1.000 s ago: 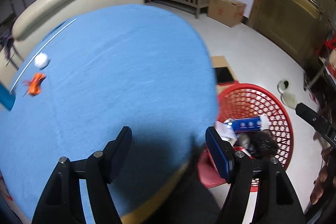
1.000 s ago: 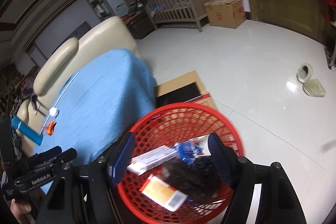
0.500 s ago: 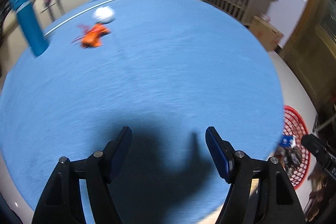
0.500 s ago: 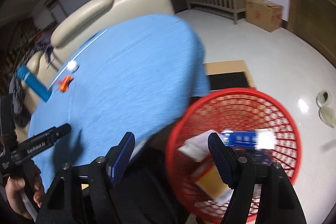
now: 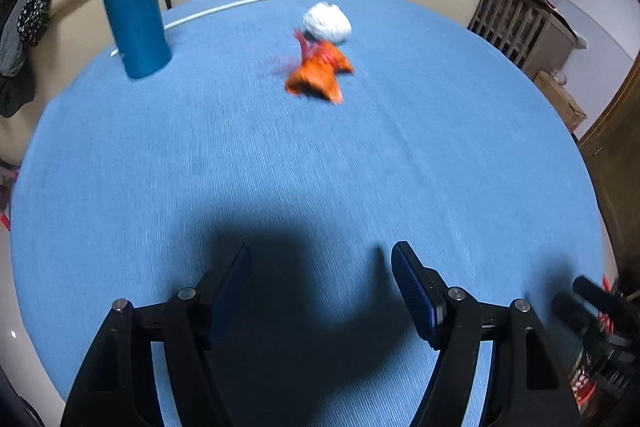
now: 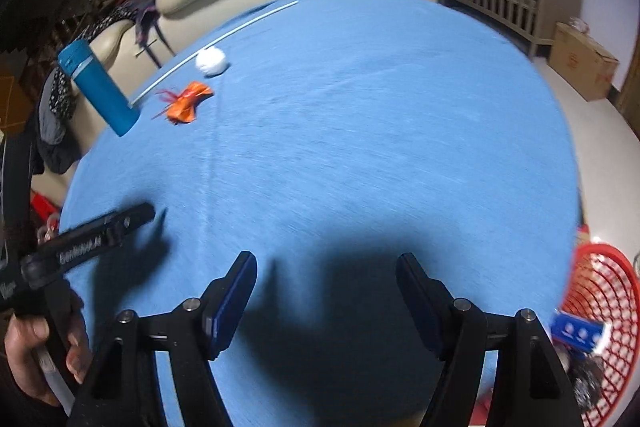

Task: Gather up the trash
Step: 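Swing both tools back over the table toward the orange bag and tissue, then grasp the orange mesh bag with the left tool while the right tool grasps the white tissue ball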

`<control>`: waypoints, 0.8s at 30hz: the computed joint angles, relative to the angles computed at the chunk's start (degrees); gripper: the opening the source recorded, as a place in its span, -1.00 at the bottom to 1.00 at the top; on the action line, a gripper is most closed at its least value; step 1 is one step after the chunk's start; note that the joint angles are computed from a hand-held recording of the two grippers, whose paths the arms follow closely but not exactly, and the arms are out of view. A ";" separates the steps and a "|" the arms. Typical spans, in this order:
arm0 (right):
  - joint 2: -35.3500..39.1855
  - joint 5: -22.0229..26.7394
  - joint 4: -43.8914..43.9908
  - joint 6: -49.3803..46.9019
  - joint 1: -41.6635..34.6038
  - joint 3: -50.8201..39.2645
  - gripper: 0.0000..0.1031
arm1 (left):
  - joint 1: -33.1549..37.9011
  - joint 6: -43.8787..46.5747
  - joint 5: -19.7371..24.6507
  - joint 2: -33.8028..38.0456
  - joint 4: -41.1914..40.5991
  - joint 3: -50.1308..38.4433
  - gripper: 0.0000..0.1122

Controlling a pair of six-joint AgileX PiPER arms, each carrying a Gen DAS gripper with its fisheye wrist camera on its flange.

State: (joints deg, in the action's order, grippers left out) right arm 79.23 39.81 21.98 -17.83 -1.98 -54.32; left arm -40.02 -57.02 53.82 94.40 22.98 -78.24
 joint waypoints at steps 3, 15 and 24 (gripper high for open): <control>2.86 -0.73 -1.95 2.59 3.04 -2.00 0.46 | 3.12 4.40 -0.03 3.37 -0.87 -4.89 0.31; 7.99 -1.28 -6.20 4.84 5.79 -6.98 0.46 | 11.93 17.02 5.04 22.40 -3.73 -32.56 0.31; 12.62 0.19 -7.01 5.80 5.46 -12.85 0.46 | 14.21 17.28 2.73 21.37 -4.65 -28.63 -0.35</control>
State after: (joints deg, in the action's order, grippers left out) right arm 91.86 40.01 14.97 -12.04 3.48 -67.16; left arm -25.81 -39.74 56.54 115.76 18.33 -106.87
